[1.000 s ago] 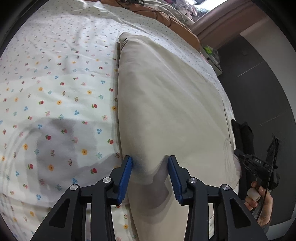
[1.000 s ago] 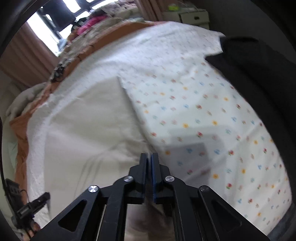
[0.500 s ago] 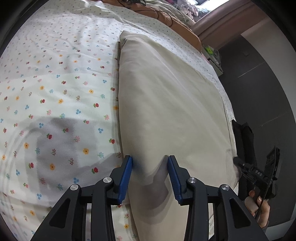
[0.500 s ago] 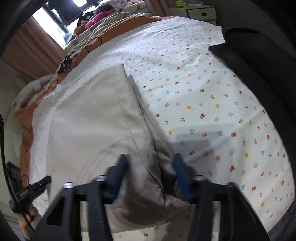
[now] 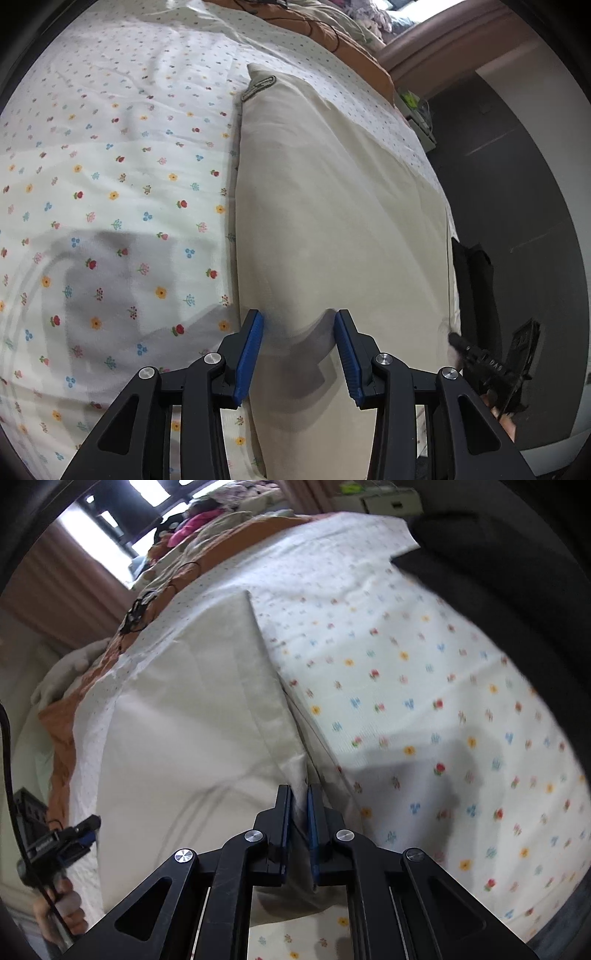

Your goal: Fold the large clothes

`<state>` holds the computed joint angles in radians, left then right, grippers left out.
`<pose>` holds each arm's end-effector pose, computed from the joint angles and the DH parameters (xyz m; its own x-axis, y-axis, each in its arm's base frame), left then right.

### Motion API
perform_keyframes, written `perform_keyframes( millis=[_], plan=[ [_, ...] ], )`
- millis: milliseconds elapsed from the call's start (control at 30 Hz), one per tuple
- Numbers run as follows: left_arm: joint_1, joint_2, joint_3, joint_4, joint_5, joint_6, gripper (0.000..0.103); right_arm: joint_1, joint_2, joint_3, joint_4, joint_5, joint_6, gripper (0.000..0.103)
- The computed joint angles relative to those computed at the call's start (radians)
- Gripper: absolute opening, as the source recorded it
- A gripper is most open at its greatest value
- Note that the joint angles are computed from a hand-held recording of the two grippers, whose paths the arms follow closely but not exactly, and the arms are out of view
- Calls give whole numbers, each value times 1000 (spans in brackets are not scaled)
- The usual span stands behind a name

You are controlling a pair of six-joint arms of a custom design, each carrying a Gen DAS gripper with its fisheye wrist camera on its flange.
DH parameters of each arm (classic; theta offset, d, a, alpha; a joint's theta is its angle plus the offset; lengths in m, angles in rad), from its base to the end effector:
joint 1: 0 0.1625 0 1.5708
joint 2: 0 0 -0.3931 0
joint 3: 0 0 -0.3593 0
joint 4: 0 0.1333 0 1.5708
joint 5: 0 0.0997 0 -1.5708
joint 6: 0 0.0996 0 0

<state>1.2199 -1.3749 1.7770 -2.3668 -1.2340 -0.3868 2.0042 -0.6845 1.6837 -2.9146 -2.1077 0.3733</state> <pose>-0.0279 -0.5598 0.3589 -0.9809 -0.1370 -0.1378 -0.0568 0.8805 -0.4706 0.3358 -0.5296 0.0620 -0.9379 0.1215 0.3251 -0.0572 0.8698 -0.4901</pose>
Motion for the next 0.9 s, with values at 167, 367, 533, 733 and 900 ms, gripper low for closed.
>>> perform_keyframes(
  millis=[167, 367, 533, 733, 900],
  plan=[
    [18, -5, 14, -64, -5, 7, 45, 22, 22, -22, 21, -61, 4, 8],
    [37, -30, 38, -108, -18, -8, 52, 24, 18, -23, 81, -74, -94, 8],
    [33, -19, 38, -108, -6, 5, 52, 10, -4, -38, 132, -34, -100, 25],
    [12, -12, 47, -99, 16, 33, 52, -17, -7, -81, 135, 16, -112, 69],
    [16, 0, 40, -108, 12, 33, 52, -42, 35, -184, 205, 65, -159, 70]
  ],
)
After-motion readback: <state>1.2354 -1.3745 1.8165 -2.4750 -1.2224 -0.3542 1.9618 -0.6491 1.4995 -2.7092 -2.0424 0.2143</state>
